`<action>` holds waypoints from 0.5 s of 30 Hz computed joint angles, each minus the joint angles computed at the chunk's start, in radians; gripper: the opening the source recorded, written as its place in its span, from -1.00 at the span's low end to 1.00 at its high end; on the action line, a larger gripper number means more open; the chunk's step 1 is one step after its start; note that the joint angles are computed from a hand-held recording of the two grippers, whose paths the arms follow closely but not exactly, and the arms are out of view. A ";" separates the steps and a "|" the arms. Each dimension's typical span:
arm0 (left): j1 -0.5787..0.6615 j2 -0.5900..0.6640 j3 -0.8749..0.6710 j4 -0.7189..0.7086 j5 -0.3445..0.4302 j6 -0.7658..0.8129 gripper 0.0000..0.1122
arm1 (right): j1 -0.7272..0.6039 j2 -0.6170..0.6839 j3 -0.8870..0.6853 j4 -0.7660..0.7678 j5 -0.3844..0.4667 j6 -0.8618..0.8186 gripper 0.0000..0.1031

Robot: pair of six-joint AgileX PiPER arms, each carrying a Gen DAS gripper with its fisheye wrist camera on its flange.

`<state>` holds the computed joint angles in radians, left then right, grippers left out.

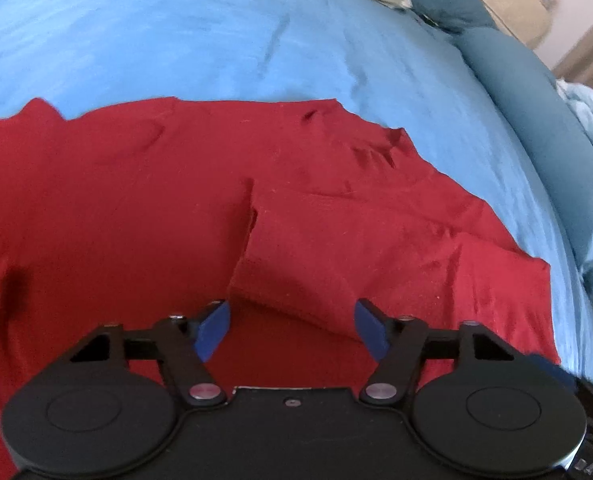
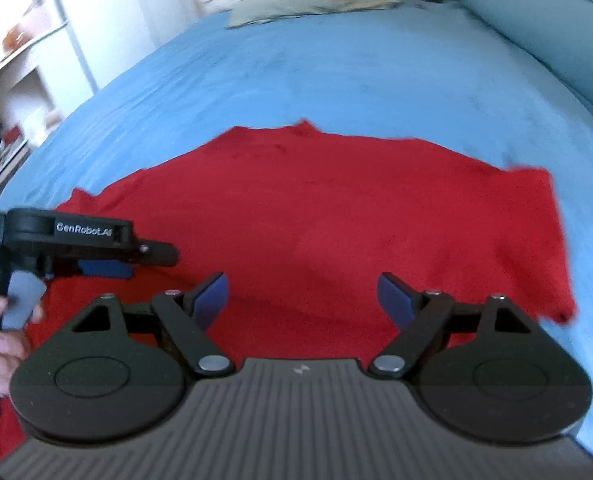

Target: Fold small clothes

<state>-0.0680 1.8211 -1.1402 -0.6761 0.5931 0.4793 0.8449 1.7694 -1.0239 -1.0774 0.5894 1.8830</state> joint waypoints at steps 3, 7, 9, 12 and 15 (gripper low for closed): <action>-0.029 -0.017 0.028 0.044 -0.052 -0.050 0.01 | 0.030 -0.021 0.039 -0.028 0.053 0.096 0.89; -0.080 0.014 0.008 0.108 -0.140 -0.145 -0.16 | 0.048 -0.015 0.055 -0.026 0.101 0.164 0.89; -0.103 0.024 -0.017 0.201 -0.158 -0.246 -0.76 | 0.059 -0.003 0.049 -0.017 0.145 0.181 0.89; -0.080 0.013 -0.035 0.106 -0.164 -0.187 -0.90 | 0.078 0.024 0.016 0.022 0.255 0.159 0.89; -0.048 -0.046 -0.022 0.024 -0.204 -0.090 -0.90 | 0.079 0.088 -0.061 0.119 0.413 0.051 0.89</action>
